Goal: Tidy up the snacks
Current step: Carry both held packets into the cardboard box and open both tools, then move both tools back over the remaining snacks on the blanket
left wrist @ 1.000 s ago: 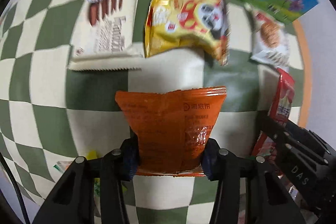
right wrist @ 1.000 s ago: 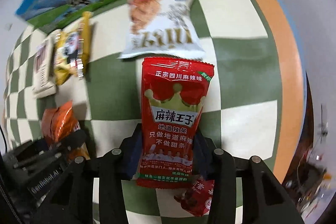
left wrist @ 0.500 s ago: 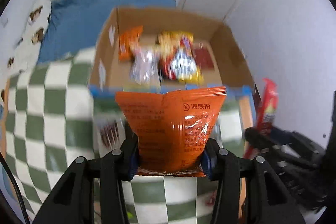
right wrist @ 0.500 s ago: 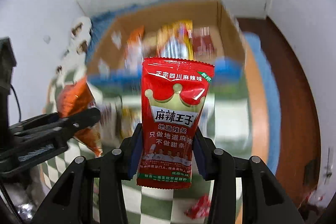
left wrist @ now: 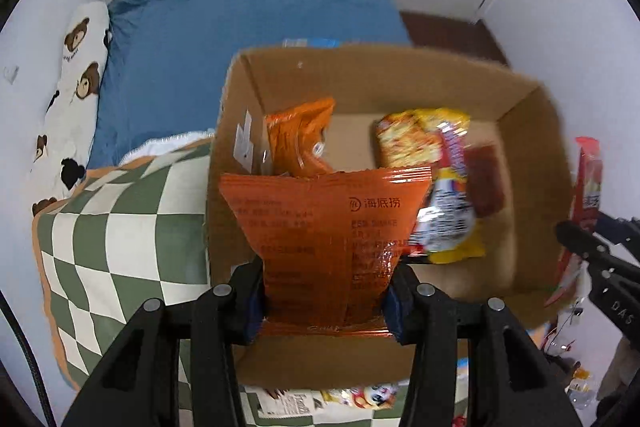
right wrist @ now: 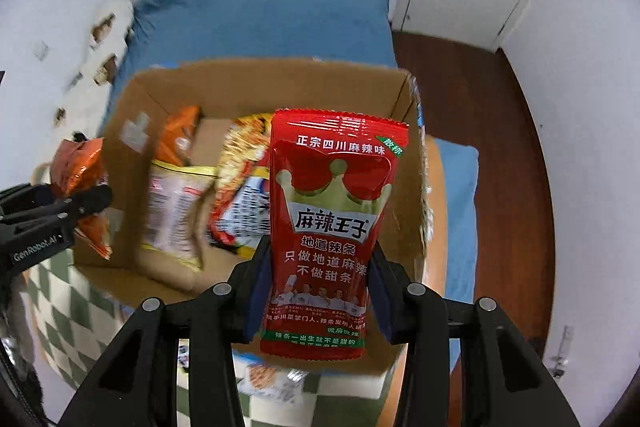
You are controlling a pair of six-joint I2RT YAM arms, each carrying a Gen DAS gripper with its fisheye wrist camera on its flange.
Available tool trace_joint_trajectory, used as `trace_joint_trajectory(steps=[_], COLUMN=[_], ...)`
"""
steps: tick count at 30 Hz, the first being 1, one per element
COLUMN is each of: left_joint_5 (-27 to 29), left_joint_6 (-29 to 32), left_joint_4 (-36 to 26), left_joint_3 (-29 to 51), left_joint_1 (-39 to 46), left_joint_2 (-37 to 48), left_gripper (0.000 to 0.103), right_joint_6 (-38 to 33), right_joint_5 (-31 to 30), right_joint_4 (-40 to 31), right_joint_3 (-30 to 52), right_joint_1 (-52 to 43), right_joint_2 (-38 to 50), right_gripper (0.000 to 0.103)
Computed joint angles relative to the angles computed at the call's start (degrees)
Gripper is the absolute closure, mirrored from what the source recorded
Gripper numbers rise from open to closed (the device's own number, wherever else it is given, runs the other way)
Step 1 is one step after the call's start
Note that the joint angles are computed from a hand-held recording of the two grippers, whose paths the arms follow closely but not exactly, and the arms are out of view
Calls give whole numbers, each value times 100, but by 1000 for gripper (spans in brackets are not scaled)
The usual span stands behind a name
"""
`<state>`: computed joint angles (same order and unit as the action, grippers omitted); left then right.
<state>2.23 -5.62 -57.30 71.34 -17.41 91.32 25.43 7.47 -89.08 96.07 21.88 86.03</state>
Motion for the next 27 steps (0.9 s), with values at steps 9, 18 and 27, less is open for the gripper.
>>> trace_joint_trajectory(steps=[9, 18, 27], left_joint_5=[-162, 62, -116], left_joint_6=[-39, -239, -415], left_joint_4=[466, 551, 614], left_joint_3=[-355, -490, -870], left_joint_1=[107, 142, -95], left_joint_2=[505, 291, -506], left_gripper=[40, 20, 20], right_joint_6=[-464, -543, -197], right_joint_5=[-328, -430, -342], right_joint_4=[975, 1126, 1158], right_joint_3=[-1381, -1759, -1939], right_joint_1=[-487, -723, -554], right_joint_2=[293, 224, -402], right_gripper=[54, 11, 10])
